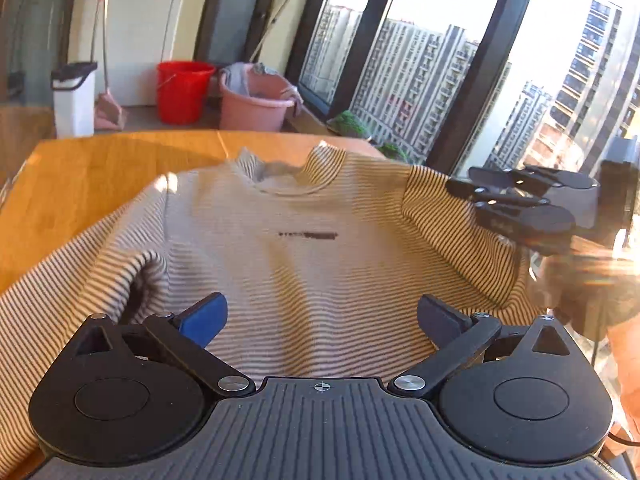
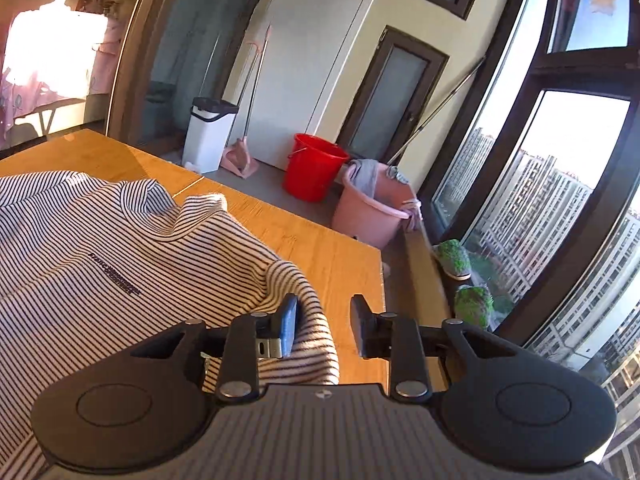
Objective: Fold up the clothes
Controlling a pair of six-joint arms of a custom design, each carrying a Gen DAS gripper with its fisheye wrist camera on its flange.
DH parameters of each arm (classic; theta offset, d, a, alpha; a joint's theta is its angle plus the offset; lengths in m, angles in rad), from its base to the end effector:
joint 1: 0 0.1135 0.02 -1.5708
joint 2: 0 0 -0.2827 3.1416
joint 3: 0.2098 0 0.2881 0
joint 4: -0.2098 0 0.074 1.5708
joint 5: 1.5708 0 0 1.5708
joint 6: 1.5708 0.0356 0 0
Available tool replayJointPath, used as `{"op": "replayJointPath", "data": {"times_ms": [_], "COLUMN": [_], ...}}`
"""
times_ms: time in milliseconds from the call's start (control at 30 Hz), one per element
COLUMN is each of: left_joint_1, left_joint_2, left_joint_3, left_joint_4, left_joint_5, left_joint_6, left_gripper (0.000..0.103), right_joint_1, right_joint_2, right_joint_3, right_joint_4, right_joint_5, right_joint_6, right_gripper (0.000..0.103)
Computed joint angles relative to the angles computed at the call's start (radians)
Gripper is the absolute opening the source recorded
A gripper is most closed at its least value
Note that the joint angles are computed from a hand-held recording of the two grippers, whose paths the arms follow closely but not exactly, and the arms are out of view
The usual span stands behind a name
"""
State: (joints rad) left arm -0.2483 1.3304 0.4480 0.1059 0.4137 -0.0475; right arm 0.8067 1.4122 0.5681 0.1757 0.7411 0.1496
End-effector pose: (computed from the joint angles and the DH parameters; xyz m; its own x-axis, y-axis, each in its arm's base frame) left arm 0.2428 -0.0763 0.1339 -0.7024 0.1332 -0.6992 0.4702 0.8243 -0.3153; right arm 0.2153 0.1899 0.1598 -0.4487 -0.3094 -0.8384 -0.1003 0.9497 -0.2967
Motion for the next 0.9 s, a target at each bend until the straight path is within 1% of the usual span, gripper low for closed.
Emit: {"op": "replayJointPath", "data": {"times_ms": [67, 167, 200, 267, 333, 400, 467, 567, 667, 700, 733, 767, 800, 833, 900], "left_joint_1": [0.016, 0.03, 0.03, 0.01, -0.024, -0.051, -0.05, -0.034, -0.006, 0.0, 0.002, 0.002, 0.001, 0.0, -0.004], "left_joint_2": [0.021, 0.004, -0.012, -0.043, -0.078, -0.107, -0.127, -0.161, -0.177, -0.183, -0.176, -0.175, -0.173, -0.173, -0.193], "left_joint_3": [-0.017, -0.069, -0.092, -0.128, -0.155, -0.171, -0.176, -0.19, -0.206, -0.211, -0.214, -0.214, -0.213, -0.214, -0.227], "left_joint_4": [0.02, 0.068, 0.088, 0.117, 0.124, 0.116, 0.098, 0.078, 0.085, 0.087, 0.098, 0.099, 0.101, 0.102, 0.099], "left_joint_5": [0.024, 0.034, 0.026, -0.011, -0.062, -0.096, -0.088, -0.061, -0.019, -0.01, -0.006, -0.004, -0.005, -0.005, -0.009], "left_joint_6": [-0.024, -0.048, -0.065, -0.088, -0.102, -0.111, -0.114, -0.113, -0.109, -0.11, -0.112, -0.112, -0.113, -0.113, -0.112], "left_gripper": [0.103, 0.103, 0.103, 0.103, 0.103, 0.103, 0.103, 0.103, 0.103, 0.103, 0.103, 0.103, 0.103, 0.103, 0.103], "right_joint_1": [0.058, 0.204, 0.268, 0.38, 0.473, 0.537, 0.54, 0.505, 0.506, 0.509, 0.512, 0.511, 0.51, 0.511, 0.51], "right_joint_2": [-0.088, -0.308, -0.351, -0.371, -0.298, -0.195, -0.116, -0.032, 0.035, 0.039, 0.04, 0.032, 0.017, -0.021, -0.102], "right_joint_3": [-0.047, -0.111, -0.116, -0.12, -0.104, -0.079, -0.059, -0.037, -0.011, -0.006, 0.0, 0.002, 0.001, -0.009, -0.026], "right_joint_4": [-0.05, -0.253, -0.321, -0.407, -0.438, -0.435, -0.402, -0.31, -0.264, -0.267, -0.273, -0.292, -0.313, -0.34, -0.401], "right_joint_5": [0.089, 0.064, 0.048, 0.033, 0.045, 0.06, 0.059, 0.012, 0.017, 0.025, 0.032, 0.036, 0.045, 0.074, 0.137], "right_joint_6": [0.024, 0.195, 0.266, 0.385, 0.455, 0.493, 0.504, 0.46, 0.423, 0.413, 0.406, 0.409, 0.414, 0.427, 0.454], "right_gripper": [0.037, 0.037, 0.037, 0.043, 0.05, 0.053, 0.055, 0.058, 0.058, 0.054, 0.032, 0.021, 0.018, 0.012, 0.005]}}
